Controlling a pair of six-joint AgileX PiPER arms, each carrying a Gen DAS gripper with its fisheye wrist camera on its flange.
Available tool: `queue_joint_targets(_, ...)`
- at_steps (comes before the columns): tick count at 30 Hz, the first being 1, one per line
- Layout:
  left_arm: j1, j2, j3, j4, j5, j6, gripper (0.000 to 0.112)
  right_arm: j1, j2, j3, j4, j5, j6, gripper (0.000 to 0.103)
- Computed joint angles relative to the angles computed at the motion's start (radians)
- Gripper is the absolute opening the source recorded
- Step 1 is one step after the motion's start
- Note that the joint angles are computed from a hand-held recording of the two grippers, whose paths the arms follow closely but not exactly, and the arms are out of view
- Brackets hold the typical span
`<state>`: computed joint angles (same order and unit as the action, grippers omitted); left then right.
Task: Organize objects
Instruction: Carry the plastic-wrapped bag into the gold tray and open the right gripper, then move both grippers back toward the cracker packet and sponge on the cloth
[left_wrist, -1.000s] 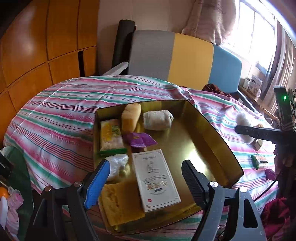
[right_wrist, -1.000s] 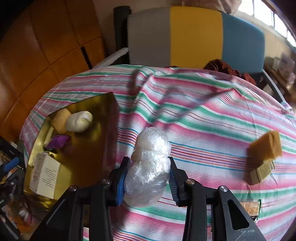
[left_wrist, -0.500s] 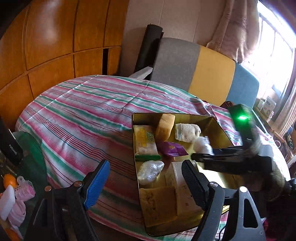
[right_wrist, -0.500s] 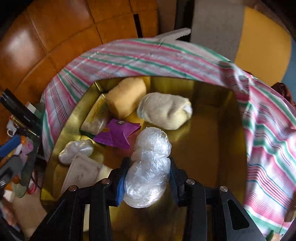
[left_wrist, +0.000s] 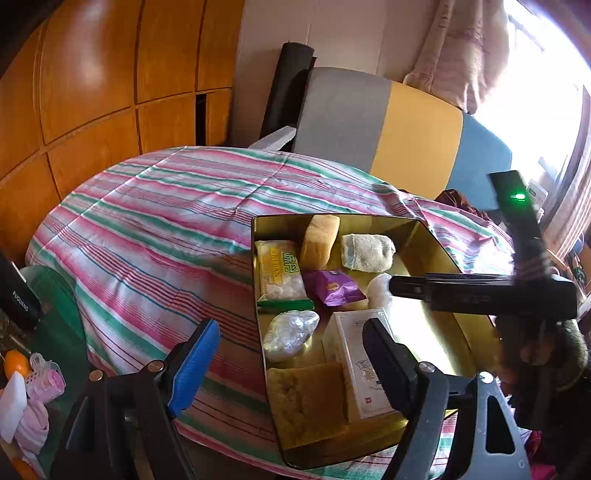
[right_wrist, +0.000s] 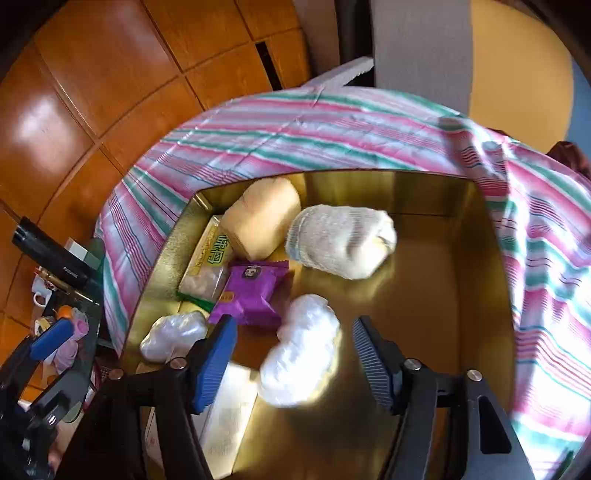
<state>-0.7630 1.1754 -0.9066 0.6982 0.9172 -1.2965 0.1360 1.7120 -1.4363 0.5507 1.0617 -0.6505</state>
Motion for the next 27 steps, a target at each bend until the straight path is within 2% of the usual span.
queue_joint_targets(3,-0.026,0.012,-0.014,0.013,0.017,-0.003,0.081,-0.052,-0.060,0.046,0.029,0.003,-0.054,0.077)
queue_joint_targets(8,-0.079,0.036,-0.045,0.034,0.047,-0.013,0.081,-0.170,-0.129,0.081,0.060,0.040,-0.130,0.079)
queue_joint_targets(13,-0.126,0.068,-0.079,0.043,0.072,-0.014,0.081,-0.355,-0.161,0.070,0.098,0.105,-0.198,0.087)
queue_joint_targets(19,-0.168,0.116,-0.131,0.044,0.090,0.006,0.081,-0.553,-0.128,0.000,0.110,0.137,-0.236,0.093)
queue_joint_targets(24,-0.194,0.165,-0.187,0.039,0.087,0.046,0.081,-0.703,-0.057,-0.099,0.088,0.135,-0.244,0.102)
queue_joint_targets(27,-0.206,0.202,-0.230,0.028,0.076,0.080,0.081,-0.789,0.012,-0.191,0.077,0.138,-0.226,0.103)
